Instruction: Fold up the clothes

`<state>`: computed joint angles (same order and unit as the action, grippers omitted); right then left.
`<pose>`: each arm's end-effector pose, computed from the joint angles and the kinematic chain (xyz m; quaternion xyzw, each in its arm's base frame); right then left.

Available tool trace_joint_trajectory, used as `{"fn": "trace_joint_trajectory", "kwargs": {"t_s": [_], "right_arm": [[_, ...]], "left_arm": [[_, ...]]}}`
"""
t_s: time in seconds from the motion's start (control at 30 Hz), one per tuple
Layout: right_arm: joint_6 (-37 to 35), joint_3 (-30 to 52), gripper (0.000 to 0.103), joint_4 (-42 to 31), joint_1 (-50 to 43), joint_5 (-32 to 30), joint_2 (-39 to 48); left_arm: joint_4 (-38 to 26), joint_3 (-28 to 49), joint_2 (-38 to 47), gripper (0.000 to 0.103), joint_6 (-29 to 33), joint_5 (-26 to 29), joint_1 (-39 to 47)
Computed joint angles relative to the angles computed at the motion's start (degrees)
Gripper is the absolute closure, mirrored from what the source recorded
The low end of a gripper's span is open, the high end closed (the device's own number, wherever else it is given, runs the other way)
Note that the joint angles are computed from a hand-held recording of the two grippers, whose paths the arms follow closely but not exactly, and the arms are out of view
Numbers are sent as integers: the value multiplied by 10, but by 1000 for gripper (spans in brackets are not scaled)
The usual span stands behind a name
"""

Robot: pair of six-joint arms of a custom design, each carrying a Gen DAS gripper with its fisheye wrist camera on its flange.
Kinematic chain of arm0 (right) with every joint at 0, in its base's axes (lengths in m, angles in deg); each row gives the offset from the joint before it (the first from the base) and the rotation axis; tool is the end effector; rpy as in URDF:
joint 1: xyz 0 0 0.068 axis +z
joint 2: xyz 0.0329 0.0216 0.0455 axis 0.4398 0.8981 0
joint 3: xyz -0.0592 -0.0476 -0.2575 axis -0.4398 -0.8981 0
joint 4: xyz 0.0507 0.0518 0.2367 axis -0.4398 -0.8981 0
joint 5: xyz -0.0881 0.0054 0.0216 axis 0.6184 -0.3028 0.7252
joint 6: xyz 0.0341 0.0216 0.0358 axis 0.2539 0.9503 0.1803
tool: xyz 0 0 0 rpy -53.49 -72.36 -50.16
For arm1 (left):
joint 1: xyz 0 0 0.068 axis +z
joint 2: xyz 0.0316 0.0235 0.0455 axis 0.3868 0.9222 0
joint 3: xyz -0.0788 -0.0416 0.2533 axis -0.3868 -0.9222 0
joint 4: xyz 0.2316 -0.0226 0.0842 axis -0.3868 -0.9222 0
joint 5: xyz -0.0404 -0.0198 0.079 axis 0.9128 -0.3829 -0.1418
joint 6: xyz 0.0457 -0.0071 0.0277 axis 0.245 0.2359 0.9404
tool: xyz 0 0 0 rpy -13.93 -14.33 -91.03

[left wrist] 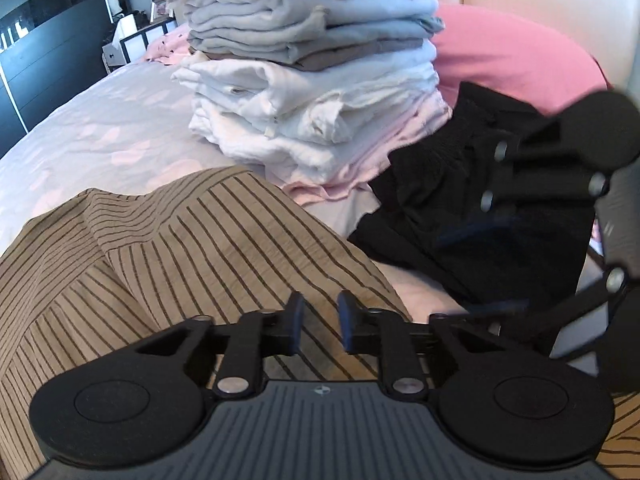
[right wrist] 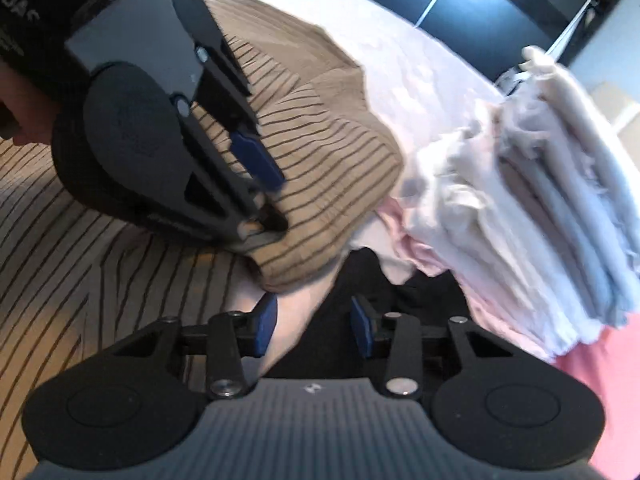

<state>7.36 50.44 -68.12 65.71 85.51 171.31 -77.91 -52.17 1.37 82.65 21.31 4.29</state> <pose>0.2128 0.1676 0.1454 -0.4485 0.8298 -0.0347 0.3301 0.2273 -0.0780 0.1559 0.2501 0.9043 -0.0470 0.3429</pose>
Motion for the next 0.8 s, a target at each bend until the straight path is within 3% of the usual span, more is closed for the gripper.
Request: {"fn": "trace_joint_trajectory", "kwargs": {"t_s": [0.1,0.2,0.3,0.4,0.57,0.8], "right_arm": [[-10,2,55,14,7,-12,20],[-14,3,60,48,25,19,52],[-1,21,75,62,33,37,75],[20,48,98,55,39,64,90],[61,74,100,65,70,151,81],[-25,102,100,134,172,209,111]], "left_arm": [[-5,-9,-20,87,4,18,27],[-27,-10,-36,87,16,31,51],[-56,-12,-58,87,19,46,80],[-90,-12,-85,87,28,57,114],[-165,-2,-145,87,58,83,198],[-294,56,-206,87,138,115,343]]}}
